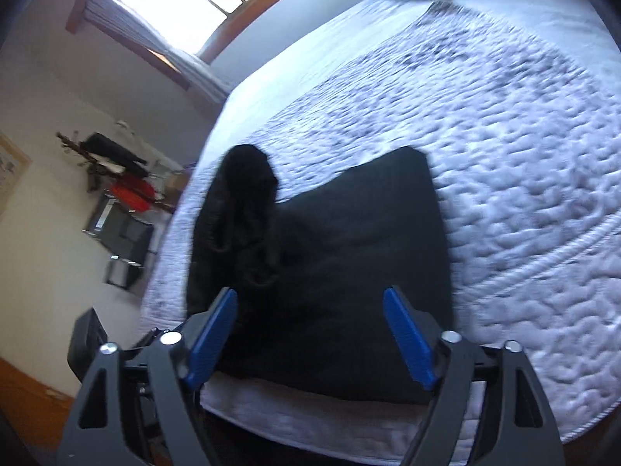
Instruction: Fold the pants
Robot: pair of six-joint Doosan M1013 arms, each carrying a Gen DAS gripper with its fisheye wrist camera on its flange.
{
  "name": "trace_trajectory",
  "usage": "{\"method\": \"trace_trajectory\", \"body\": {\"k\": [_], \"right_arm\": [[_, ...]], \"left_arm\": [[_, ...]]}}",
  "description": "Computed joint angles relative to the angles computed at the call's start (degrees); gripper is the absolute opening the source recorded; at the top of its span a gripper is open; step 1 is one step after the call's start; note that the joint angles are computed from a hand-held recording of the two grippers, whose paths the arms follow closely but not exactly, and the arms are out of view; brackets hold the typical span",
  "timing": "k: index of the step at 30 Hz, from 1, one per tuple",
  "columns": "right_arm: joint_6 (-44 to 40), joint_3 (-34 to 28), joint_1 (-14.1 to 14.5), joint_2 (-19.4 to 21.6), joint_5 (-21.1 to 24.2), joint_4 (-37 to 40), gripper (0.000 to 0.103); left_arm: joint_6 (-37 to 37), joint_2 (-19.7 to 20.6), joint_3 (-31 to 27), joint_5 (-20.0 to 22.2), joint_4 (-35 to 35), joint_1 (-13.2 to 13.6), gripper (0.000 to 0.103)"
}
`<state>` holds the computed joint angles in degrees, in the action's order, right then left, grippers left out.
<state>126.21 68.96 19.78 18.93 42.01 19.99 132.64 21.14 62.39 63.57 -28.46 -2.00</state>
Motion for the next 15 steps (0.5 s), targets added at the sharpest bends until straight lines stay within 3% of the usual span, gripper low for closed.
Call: {"method": "trace_trajectory", "body": {"k": [1, 5, 10, 15], "right_arm": [[-1.34, -0.29, -0.30, 0.40, -0.43, 2.90, 0.086], [-6.09, -1.76, -1.38, 2.50, -1.27, 14.09, 0.086], [-6.11, -4.62, -1.58, 5.26, 0.33, 17.26, 0.086], [-5.64, -6.12, -1.67, 6.93, 1.24, 18.94, 0.086]], "left_arm": [[0.29, -1.30, 1.75, -1.98, -2.46, 0.80, 0.092], [-5.11, -0.65, -0.08, -2.48, -1.93, 3.00, 0.093], [-17.13, 0.91, -2.10, -1.05, 0.35, 5.23, 0.093], [-22.99, 2.96, -4.70, 1.37, 2.45, 6.93, 0.093]]}}
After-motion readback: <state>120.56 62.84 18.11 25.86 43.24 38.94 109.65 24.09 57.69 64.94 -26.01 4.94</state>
